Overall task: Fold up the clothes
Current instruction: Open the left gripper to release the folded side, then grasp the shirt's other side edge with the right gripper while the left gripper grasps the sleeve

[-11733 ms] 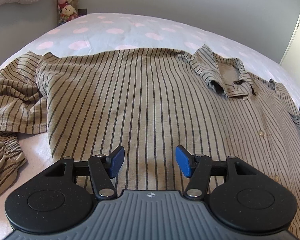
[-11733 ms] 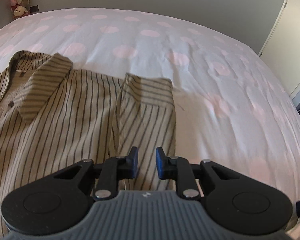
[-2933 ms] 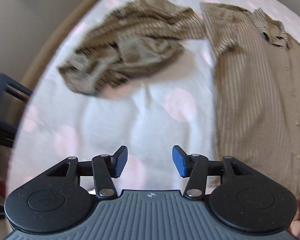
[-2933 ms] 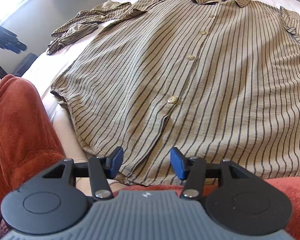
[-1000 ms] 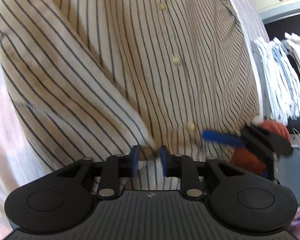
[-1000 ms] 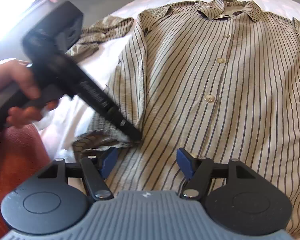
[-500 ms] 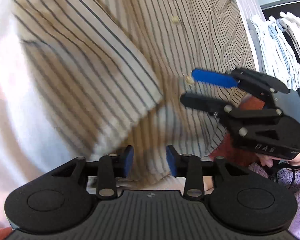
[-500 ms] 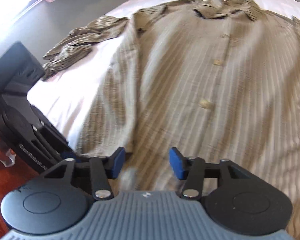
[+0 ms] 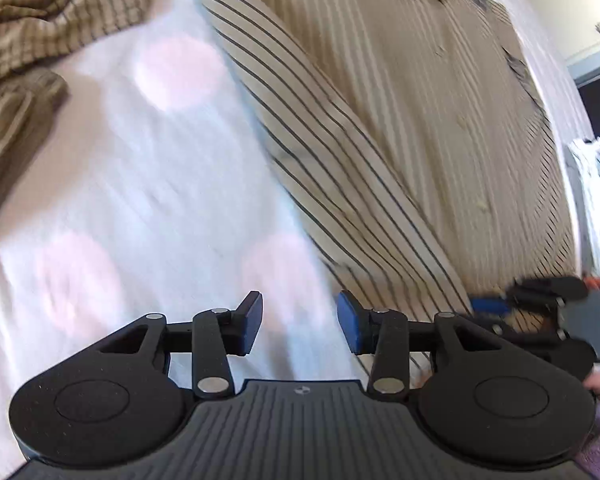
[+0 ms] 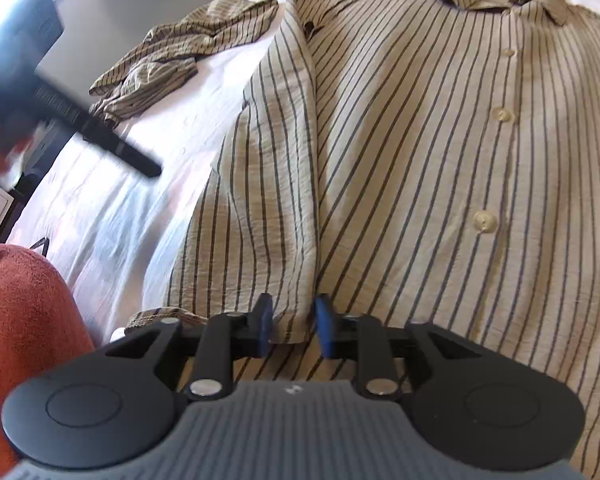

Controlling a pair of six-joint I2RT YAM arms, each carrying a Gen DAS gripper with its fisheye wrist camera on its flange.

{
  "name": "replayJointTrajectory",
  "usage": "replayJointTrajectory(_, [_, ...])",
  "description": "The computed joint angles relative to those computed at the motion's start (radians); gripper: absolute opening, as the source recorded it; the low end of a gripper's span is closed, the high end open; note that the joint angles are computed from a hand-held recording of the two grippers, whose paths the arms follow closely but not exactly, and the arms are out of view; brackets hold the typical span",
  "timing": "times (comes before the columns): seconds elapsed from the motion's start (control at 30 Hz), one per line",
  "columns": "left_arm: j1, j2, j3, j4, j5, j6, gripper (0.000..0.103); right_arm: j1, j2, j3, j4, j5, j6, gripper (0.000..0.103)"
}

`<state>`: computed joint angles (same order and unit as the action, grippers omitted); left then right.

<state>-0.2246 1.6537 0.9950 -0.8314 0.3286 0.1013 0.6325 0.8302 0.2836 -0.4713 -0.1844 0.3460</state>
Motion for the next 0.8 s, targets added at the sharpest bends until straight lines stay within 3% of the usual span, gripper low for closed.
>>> replayJointTrajectory(0.07, [0.024, 0.053, 0.055, 0.009, -0.008, 0.024, 0.039, 0.02, 0.039, 0.021, -0.013, 0.018, -0.004, 0.01])
replayJointTrajectory(0.23, [0.051, 0.172, 0.173, 0.078, -0.009, 0.038, 0.044, 0.084, 0.181, 0.104, -0.043, 0.078, -0.019, 0.009])
replayJointTrajectory(0.37, [0.088, 0.308, 0.36, 0.069, -0.022, 0.076, 0.045, 0.128, 0.285, 0.156, -0.045, 0.118, -0.044, 0.009])
replayJointTrajectory(0.53, [0.134, 0.505, 0.708, -0.034, -0.031, 0.134, 0.049, 0.104, 0.388, 0.196, -0.036, 0.108, -0.096, 0.009])
replayJointTrajectory(0.8, [0.16, 0.938, 1.393, -0.2, -0.001, 0.071, 0.049, 0.016, 0.469, 0.216, -0.013, 0.04, -0.162, 0.009])
